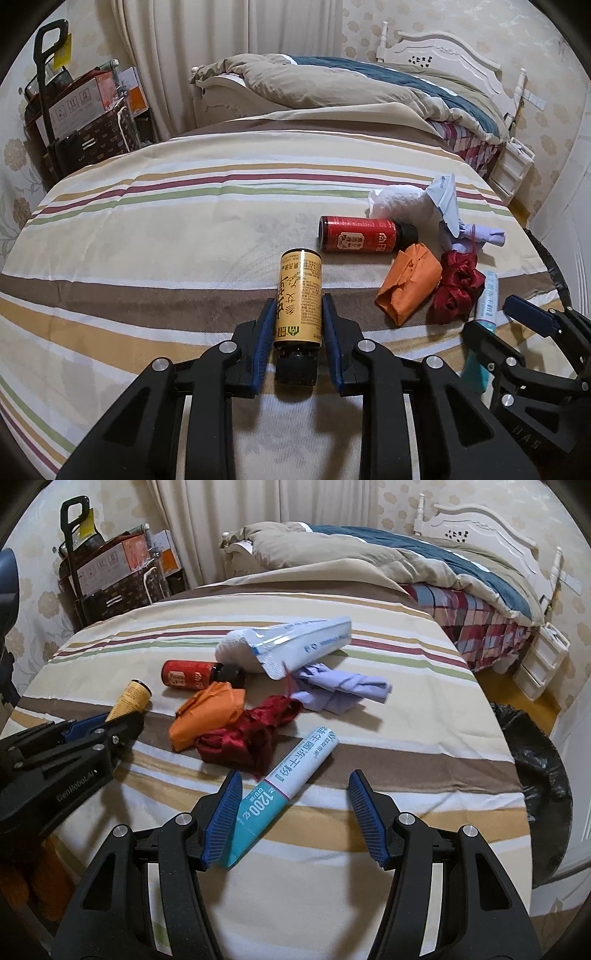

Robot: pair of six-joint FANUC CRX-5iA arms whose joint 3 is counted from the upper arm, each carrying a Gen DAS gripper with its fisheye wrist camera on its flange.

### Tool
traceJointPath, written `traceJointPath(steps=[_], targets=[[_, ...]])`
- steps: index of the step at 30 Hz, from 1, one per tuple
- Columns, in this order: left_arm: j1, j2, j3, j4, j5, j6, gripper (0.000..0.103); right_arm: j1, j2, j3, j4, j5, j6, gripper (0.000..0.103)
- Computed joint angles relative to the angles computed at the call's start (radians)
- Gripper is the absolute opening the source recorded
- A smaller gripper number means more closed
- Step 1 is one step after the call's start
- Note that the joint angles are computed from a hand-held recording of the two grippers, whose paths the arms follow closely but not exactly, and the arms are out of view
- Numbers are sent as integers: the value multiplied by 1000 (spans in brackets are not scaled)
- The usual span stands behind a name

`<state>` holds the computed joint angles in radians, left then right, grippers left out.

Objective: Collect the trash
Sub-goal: 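Grasp the yellow bottle with the left tool while the right tool grasps the blue-white tube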

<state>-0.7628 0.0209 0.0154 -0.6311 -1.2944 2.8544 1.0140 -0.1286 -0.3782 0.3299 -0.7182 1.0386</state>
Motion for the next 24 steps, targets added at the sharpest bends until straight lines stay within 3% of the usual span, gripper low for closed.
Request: traceJointPath(steps=[13, 21, 24], targets=[[-4, -18, -18, 4, 16, 28, 27, -30, -40, -47, 49, -14, -50, 58], [-7, -27, -27, 5, 20, 41, 27, -28, -46, -54, 51, -2, -25, 22], [-12, -30, -30, 2, 20, 54, 27, -28, -55, -62, 51, 3, -27, 20]])
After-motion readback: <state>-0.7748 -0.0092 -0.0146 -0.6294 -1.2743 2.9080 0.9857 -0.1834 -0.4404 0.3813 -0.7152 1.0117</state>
